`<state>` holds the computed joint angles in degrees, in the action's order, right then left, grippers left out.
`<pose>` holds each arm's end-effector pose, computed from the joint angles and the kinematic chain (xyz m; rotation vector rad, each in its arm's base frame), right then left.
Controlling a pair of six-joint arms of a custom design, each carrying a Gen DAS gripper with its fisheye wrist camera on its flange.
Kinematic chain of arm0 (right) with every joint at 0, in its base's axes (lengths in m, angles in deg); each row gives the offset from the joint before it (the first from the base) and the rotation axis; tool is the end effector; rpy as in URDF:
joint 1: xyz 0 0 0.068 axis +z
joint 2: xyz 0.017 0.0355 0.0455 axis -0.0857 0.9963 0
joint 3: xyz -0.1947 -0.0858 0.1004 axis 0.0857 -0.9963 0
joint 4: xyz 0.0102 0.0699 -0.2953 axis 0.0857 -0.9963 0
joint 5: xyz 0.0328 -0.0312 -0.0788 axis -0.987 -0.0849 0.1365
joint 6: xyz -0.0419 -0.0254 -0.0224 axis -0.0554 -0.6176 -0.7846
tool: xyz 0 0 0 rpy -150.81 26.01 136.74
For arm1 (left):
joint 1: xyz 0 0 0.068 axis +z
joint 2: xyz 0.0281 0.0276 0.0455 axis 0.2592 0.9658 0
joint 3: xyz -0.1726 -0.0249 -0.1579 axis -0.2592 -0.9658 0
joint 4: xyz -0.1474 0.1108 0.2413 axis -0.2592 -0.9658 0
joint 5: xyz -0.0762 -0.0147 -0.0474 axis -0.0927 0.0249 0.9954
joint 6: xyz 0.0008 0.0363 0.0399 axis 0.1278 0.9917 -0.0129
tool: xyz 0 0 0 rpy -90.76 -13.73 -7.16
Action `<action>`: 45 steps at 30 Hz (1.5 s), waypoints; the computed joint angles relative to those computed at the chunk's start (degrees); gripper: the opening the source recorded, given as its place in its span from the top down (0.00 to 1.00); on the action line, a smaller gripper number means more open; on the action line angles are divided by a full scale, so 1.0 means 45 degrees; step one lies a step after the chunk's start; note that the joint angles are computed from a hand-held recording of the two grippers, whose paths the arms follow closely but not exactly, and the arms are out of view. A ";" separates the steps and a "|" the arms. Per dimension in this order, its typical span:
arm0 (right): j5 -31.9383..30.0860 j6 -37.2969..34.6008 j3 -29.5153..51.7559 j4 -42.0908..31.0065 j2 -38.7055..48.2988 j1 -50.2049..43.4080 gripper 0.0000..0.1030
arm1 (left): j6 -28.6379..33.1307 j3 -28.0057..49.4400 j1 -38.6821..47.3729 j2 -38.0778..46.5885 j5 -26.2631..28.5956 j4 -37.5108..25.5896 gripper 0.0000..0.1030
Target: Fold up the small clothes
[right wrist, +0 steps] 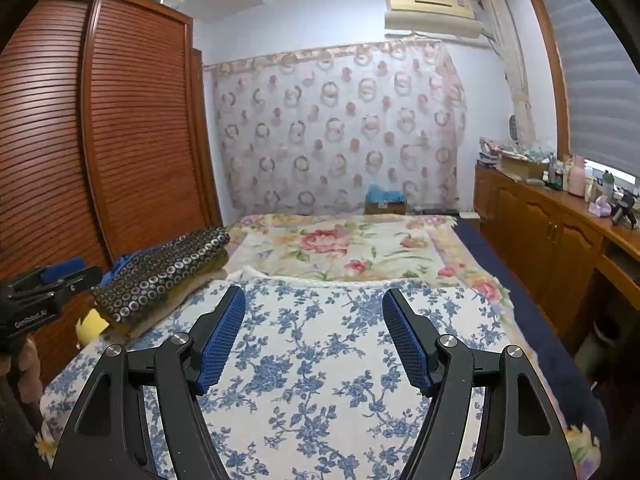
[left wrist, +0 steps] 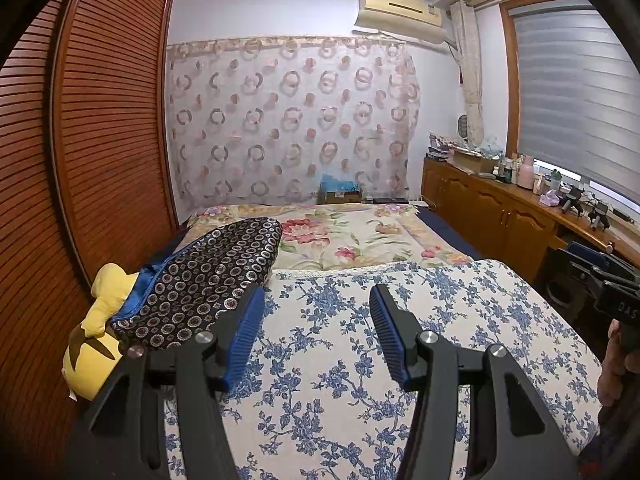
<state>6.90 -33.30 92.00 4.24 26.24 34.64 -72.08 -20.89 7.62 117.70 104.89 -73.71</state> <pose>0.2067 0.1384 0.1397 0.2097 1.8991 -0.0517 0.3334 -0.0571 0.2127 0.5411 1.9462 -0.3765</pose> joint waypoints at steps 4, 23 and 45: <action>-0.0016 -0.0031 -0.0037 -0.0027 -0.0070 -0.0021 0.29 | 0.0003 -0.0116 0.0010 -0.0115 -0.0035 0.0105 0.47; -0.0053 -0.0192 -0.0394 -0.0195 -0.0733 -0.0265 0.29 | -0.0061 -0.0254 -0.0060 -0.0428 -0.0180 0.0135 0.47; -0.0156 -0.0278 -0.0580 -0.0328 -0.1118 -0.0391 0.29 | -0.0064 -0.0311 -0.0064 -0.0504 -0.0213 0.0135 0.47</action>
